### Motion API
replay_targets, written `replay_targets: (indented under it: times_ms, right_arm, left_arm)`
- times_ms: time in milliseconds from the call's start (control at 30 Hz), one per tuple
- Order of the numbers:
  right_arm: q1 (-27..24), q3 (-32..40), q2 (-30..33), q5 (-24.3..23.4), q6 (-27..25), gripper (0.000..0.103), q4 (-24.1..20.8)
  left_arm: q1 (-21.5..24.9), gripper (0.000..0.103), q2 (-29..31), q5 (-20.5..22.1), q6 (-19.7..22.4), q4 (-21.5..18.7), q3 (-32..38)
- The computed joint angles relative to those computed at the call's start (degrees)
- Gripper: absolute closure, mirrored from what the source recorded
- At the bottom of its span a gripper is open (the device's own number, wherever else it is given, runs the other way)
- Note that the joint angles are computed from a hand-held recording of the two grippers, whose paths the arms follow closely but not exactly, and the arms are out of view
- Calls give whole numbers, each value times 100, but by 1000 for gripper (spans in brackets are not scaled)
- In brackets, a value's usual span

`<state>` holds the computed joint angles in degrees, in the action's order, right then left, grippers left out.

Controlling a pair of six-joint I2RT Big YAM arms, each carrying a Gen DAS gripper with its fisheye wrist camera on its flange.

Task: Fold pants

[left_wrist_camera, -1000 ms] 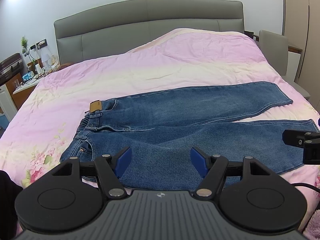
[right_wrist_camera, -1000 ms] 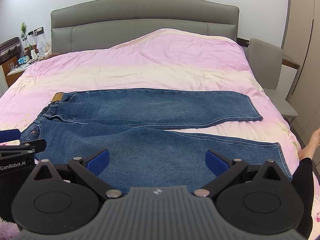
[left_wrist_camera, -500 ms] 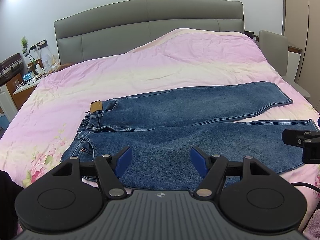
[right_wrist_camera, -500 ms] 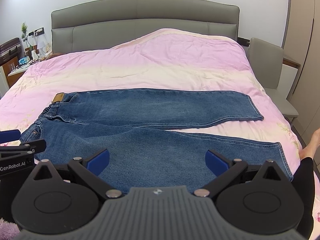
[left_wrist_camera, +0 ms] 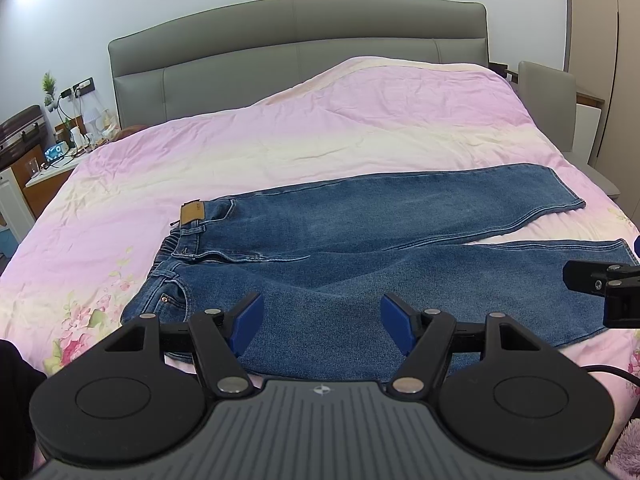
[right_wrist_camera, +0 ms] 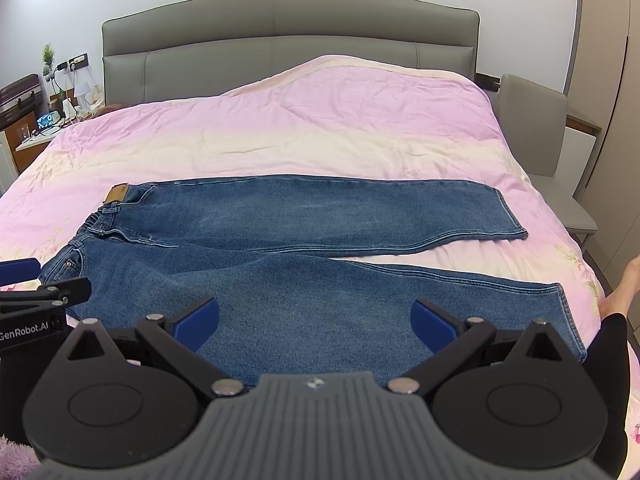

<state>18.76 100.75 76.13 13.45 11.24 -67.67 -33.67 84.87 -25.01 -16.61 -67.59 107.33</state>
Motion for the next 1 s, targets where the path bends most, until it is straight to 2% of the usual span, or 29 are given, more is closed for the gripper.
replay_targets:
  times_ms: [133,233,300,433,500,633,700,767,833,900,1000]
  right_arm:
    - [-18,-36,-20,-3,-8,5,61]
    - [-90,-161,-103,6,-148,5,257]
    - [-194,-370,-223,-66,-445,5,546]
    - [-625,-924,-531,-583,-1283,5,1283]
    - [-867,-1022,-554,-789,-1720,5,1382]
    - [-1486,-958,-378,-1488,-2481,5,1117]
    - [-1783,-844,-199,-1750,-2731,5,819]
    - [-2068,-824,-52,-2051,-3066,9,627]
    - [-2244,-773,137,-2045,-3455,15,389]
    - [-2410,-718,358,-2049,-3892,20,140]
    - [-2613,-587,711,-2053,-4416,21,-291]
  left_arm:
    - [8,24,-5,37,80,11,-1]
    - [95,24,-44,237,442,152,-34]
    - [192,24,-74,456,793,272,-55]
    - [466,24,-58,1047,1648,304,7]
    - [590,24,-12,1298,2173,291,28]
    - [837,25,184,1787,3251,-63,136]
    - [966,25,366,1931,3732,-440,282]
    - [1080,25,511,1825,4215,-647,301]
    - [1186,25,731,1652,4622,-919,419]
    - [1317,25,1093,1568,4897,-1420,727]
    - [1435,25,1522,1423,5126,-1908,1058]
